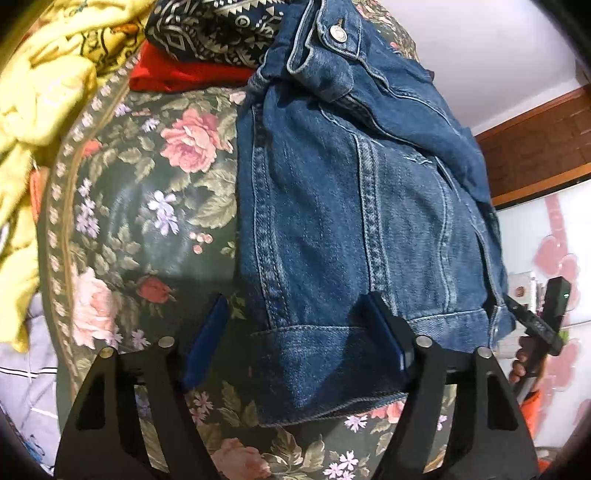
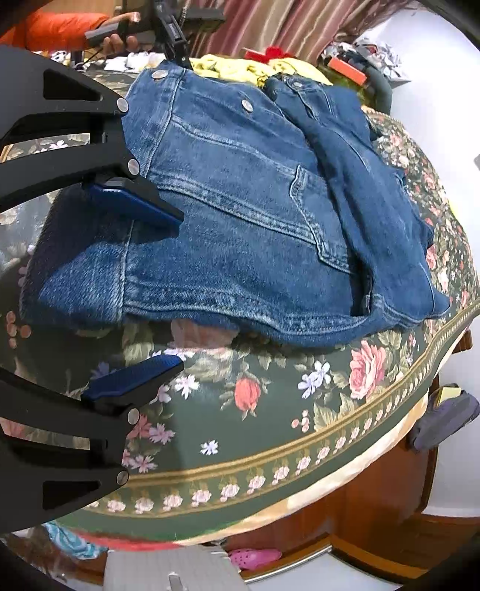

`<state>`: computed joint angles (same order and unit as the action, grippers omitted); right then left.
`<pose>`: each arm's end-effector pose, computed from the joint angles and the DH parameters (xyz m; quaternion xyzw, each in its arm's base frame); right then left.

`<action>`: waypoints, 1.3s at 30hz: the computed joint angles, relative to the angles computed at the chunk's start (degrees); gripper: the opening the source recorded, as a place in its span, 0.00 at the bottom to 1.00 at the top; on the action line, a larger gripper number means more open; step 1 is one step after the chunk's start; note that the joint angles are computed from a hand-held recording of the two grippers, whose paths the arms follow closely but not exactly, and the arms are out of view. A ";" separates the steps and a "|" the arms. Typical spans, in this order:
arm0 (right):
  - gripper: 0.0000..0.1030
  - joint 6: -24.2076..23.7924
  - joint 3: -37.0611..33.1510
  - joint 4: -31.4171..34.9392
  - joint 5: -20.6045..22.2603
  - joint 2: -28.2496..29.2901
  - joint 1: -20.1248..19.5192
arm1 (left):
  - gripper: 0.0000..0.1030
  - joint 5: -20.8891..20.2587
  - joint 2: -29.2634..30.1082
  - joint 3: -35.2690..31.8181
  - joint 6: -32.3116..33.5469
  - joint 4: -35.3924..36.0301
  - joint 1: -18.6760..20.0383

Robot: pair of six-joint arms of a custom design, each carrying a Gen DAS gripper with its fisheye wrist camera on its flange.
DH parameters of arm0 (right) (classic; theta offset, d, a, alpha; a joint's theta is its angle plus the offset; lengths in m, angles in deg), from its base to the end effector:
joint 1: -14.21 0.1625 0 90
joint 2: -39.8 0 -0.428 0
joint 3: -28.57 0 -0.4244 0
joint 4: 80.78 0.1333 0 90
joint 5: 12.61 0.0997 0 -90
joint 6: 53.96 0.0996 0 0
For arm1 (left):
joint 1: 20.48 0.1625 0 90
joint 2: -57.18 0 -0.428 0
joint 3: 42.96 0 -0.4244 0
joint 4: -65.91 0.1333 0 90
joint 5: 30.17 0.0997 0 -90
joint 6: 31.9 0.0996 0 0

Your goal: Fold large clothes

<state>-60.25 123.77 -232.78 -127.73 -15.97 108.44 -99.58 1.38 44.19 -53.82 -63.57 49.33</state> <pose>0.1421 -0.6866 0.2018 0.0454 -0.9571 0.1871 0.2167 -0.0888 -0.7291 0.2175 -0.0275 0.9811 -0.1291 0.1413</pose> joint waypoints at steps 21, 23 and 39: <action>0.16 -12.08 -5.40 -9.77 2.34 4.35 5.01 | 0.19 14.19 -1.55 1.84 16.40 -13.15 -9.60; 0.16 -13.04 -7.10 -10.05 2.94 4.92 5.57 | 0.19 14.84 0.11 -1.30 19.97 -15.73 -10.29; 0.15 -15.77 -44.18 -2.47 -2.51 25.44 5.52 | 0.19 19.81 24.14 -41.16 18.82 -12.90 -4.09</action>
<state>-76.02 79.59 -235.24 -130.24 9.47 113.96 -79.77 25.53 3.02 -35.00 -76.46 45.25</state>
